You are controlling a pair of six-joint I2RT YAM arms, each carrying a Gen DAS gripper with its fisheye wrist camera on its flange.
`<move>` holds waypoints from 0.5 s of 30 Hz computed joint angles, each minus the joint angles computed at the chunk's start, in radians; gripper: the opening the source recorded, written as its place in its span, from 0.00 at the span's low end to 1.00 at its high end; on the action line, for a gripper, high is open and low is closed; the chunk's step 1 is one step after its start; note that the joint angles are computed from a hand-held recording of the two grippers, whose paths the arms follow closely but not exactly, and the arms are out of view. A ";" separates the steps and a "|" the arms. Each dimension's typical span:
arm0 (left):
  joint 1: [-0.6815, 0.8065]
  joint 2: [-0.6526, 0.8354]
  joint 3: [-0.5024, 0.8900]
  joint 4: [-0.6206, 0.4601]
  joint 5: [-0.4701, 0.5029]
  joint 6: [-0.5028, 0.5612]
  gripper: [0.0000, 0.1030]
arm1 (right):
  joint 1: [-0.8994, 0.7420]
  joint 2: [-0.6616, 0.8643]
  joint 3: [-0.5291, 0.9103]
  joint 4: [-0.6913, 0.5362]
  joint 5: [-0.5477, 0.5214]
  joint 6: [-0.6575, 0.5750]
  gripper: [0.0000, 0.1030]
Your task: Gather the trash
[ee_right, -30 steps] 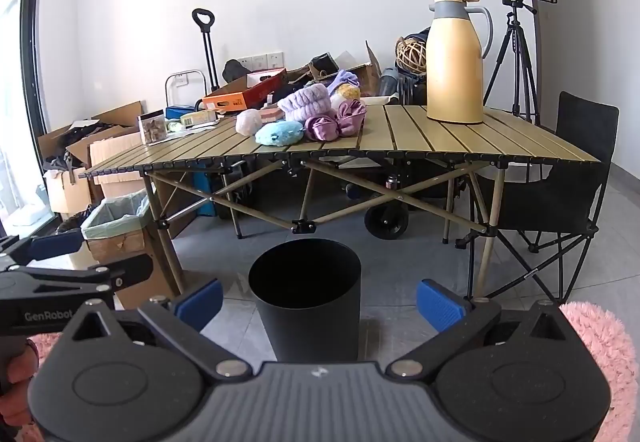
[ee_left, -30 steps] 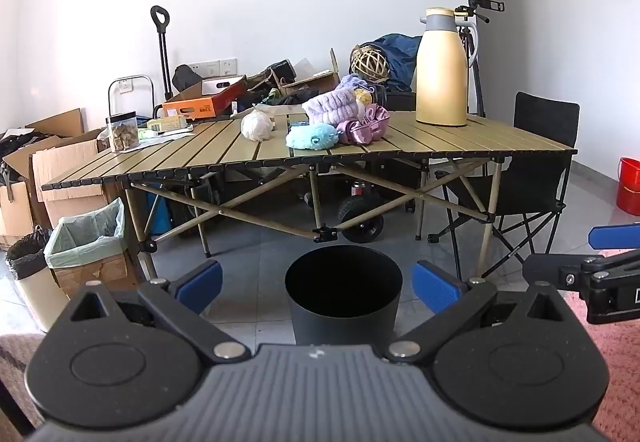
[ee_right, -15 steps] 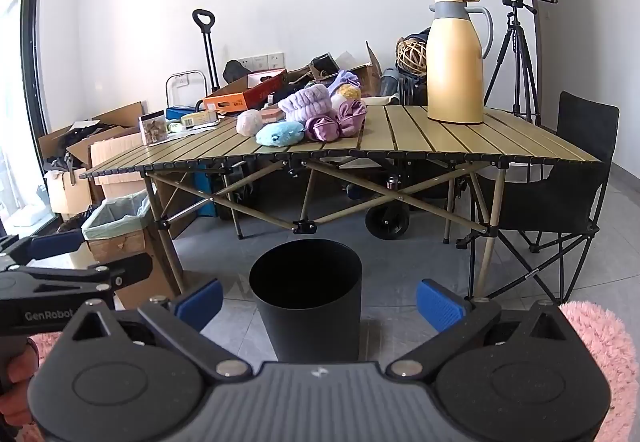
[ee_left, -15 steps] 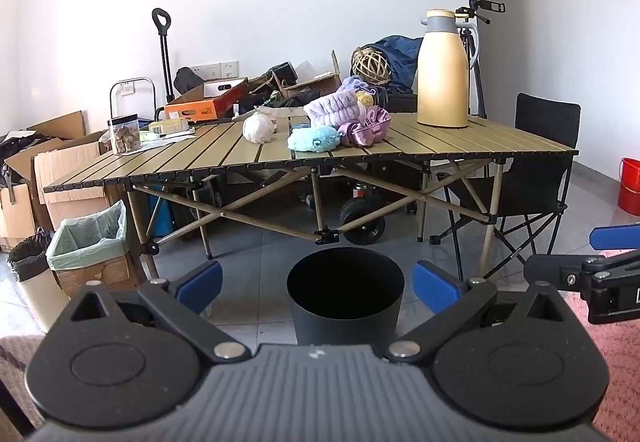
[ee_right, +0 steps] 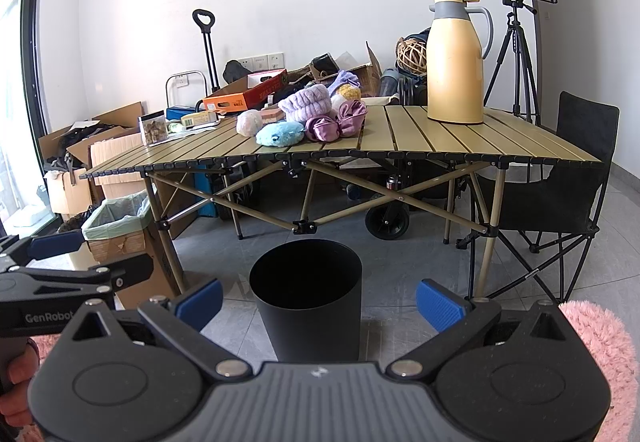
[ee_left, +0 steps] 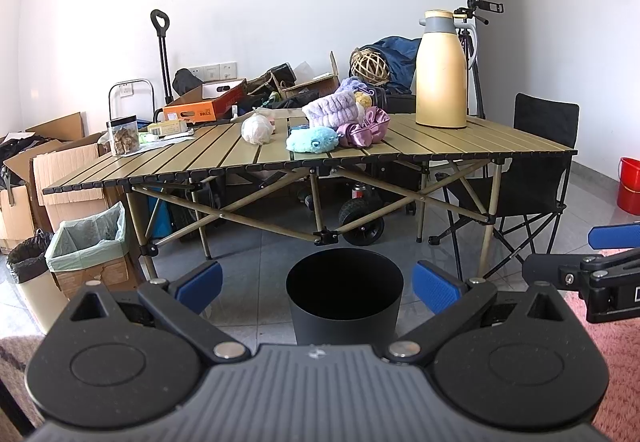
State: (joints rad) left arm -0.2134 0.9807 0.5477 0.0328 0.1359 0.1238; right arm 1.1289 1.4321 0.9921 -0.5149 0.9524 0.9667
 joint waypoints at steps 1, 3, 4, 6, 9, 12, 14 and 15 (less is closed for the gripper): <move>-0.001 0.000 -0.001 0.001 -0.001 0.001 1.00 | 0.000 0.000 0.000 0.000 0.000 0.000 1.00; -0.001 0.000 -0.002 0.002 -0.001 0.001 1.00 | 0.000 0.002 0.001 0.000 0.000 0.001 1.00; -0.001 0.000 -0.002 0.002 -0.002 0.001 1.00 | 0.000 0.002 0.001 -0.001 0.000 0.002 1.00; 0.000 -0.001 -0.002 0.001 0.001 0.001 1.00 | 0.000 0.002 0.001 0.001 0.000 0.001 1.00; -0.004 0.003 -0.001 0.004 -0.002 0.000 1.00 | 0.000 0.003 0.001 0.001 0.000 0.001 1.00; -0.005 0.003 0.000 0.003 -0.004 -0.001 1.00 | 0.000 0.003 0.000 0.004 0.000 0.000 1.00; -0.006 0.002 0.000 0.002 -0.005 -0.001 1.00 | -0.001 0.003 0.000 0.004 0.000 0.000 1.00; -0.006 0.002 0.000 0.002 -0.005 -0.001 1.00 | -0.001 0.003 0.000 0.004 0.000 0.000 1.00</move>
State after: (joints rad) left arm -0.2190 0.9830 0.5477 0.0352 0.1312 0.1230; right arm 1.1282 1.4348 0.9922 -0.5109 0.9520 0.9663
